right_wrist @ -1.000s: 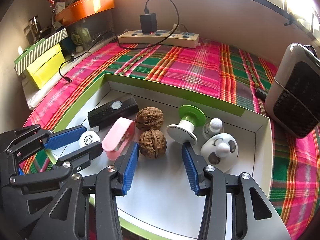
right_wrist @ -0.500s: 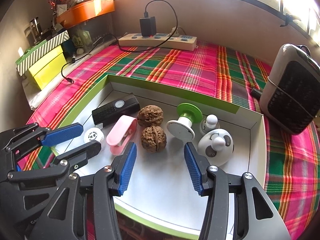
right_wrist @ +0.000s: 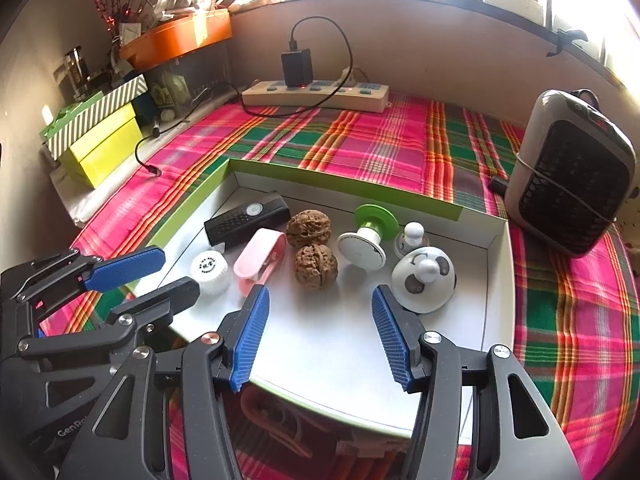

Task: Organize objects
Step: 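Open left tool to release the white jar and withdraw both tools from the box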

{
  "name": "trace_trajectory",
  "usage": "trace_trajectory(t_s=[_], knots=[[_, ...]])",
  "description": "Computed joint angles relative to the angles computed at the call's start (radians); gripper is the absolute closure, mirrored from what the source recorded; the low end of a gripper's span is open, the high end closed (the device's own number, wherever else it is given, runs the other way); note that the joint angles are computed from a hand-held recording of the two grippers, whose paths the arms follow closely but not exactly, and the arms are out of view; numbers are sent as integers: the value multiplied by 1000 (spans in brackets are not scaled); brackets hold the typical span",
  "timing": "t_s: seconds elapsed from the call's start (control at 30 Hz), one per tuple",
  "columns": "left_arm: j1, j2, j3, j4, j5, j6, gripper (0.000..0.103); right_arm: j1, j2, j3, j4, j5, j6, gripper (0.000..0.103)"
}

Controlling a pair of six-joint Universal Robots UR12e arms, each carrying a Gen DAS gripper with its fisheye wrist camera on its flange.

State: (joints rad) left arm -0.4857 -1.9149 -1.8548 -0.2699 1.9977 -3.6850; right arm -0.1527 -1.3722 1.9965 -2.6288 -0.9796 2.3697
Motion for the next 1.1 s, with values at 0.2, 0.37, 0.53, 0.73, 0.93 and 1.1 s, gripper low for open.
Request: trace_trajectory(t_s=[0.2,0.37,0.53,0.73,0.93,1.1], knots=[[-7,10,-14,14,5,-10,68,-15,-16,16,-7,19,7,48],[-15,17,-27,31,10,-14,68,-33,-33,35,-17,42,15,48],[-20,24,-41,60,-1,-13,68,-49,-48,55,-40,55,16,48],[-23,24,-52,96,-34,1,68,-71,-64,79,-54,66,21,48],[-27,16,-52,115,-86,36,68,-98,-76,104,-77,62,28,48],[-27,4,-46,129,-138,56,68,-119,-81,117,-82,59,47,48]])
